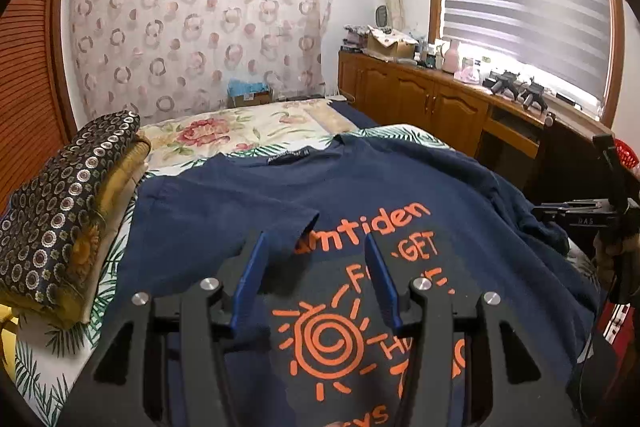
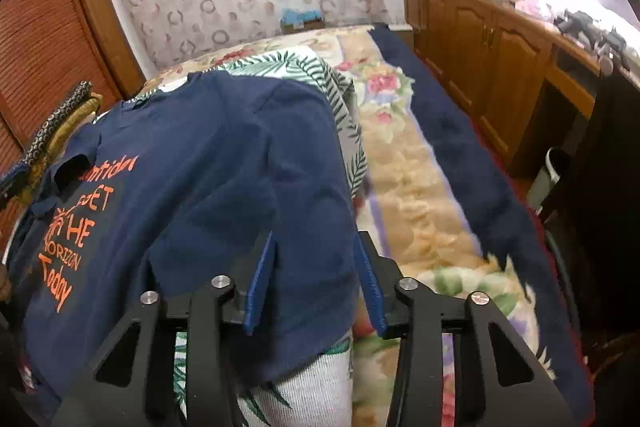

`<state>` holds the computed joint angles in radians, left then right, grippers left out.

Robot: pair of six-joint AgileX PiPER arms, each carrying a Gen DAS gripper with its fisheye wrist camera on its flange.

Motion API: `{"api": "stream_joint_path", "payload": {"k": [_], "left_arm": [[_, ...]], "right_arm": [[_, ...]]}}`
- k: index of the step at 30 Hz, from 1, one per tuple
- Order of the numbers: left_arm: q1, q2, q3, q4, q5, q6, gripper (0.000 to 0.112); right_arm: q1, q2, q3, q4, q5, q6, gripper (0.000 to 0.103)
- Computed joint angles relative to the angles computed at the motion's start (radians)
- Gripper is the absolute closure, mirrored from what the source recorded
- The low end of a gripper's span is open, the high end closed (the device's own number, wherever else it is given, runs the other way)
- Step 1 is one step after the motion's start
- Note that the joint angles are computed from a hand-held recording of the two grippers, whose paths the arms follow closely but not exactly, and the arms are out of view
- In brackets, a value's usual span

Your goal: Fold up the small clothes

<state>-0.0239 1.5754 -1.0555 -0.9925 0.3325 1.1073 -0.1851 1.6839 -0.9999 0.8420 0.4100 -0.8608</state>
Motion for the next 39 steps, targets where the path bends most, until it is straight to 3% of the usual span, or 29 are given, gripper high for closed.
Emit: {"api": "stream_joint_path", "payload": {"k": [5,7,11,14,18,24,25,28,29,32,35,37,39], "left_arm": [[-0.013,-0.004,0.003,0.046,0.037,-0.05,0.063],[-0.011,-0.006,-0.002,0.067,0.065,-0.068,0.063],[-0.005,-0.021,0.003,0.073,0.116,-0.076,0.063],[-0.011,-0.043,0.015,0.103,0.115,-0.091,0.063],[0.007,-0.069,0.032,0.106,0.137,-0.075,0.063],[0.031,-0.093,0.039,0.11,0.158,-0.069,0.063],[0.035,-0.096,0.042,0.103,0.162,-0.061,0.063],[0.035,-0.097,0.047,0.099,0.165,-0.055,0.063],[0.034,-0.097,0.049,0.1,0.165,-0.053,0.063],[0.029,-0.1,0.056,0.105,0.164,-0.056,0.063],[0.023,-0.101,0.059,0.108,0.163,-0.062,0.063],[0.019,-0.099,0.06,0.106,0.159,-0.064,0.063],[0.014,-0.096,0.06,0.105,0.159,-0.067,0.063]], "right_arm": [[-0.034,0.0,0.012,0.111,0.056,-0.087,0.076],[-0.029,-0.007,0.022,0.122,0.042,-0.101,0.079],[-0.018,-0.031,0.035,0.092,0.0,-0.088,0.097],[-0.011,-0.052,0.04,0.084,-0.024,-0.096,0.101],[0.007,-0.097,0.031,0.1,-0.038,-0.126,0.102],[0.062,-0.101,-0.037,-0.036,-0.046,0.016,0.102],[0.068,-0.093,-0.042,-0.057,-0.051,0.036,0.099],[0.09,-0.072,-0.045,-0.149,-0.071,0.13,0.071],[0.094,-0.062,-0.042,-0.178,-0.077,0.157,0.068],[0.095,-0.024,-0.044,-0.277,-0.076,0.26,0.068],[0.075,0.01,-0.042,-0.278,-0.047,0.27,0.069],[0.056,0.005,-0.026,-0.178,-0.028,0.165,0.08],[0.058,-0.014,-0.001,-0.18,-0.058,0.146,0.091]]}}
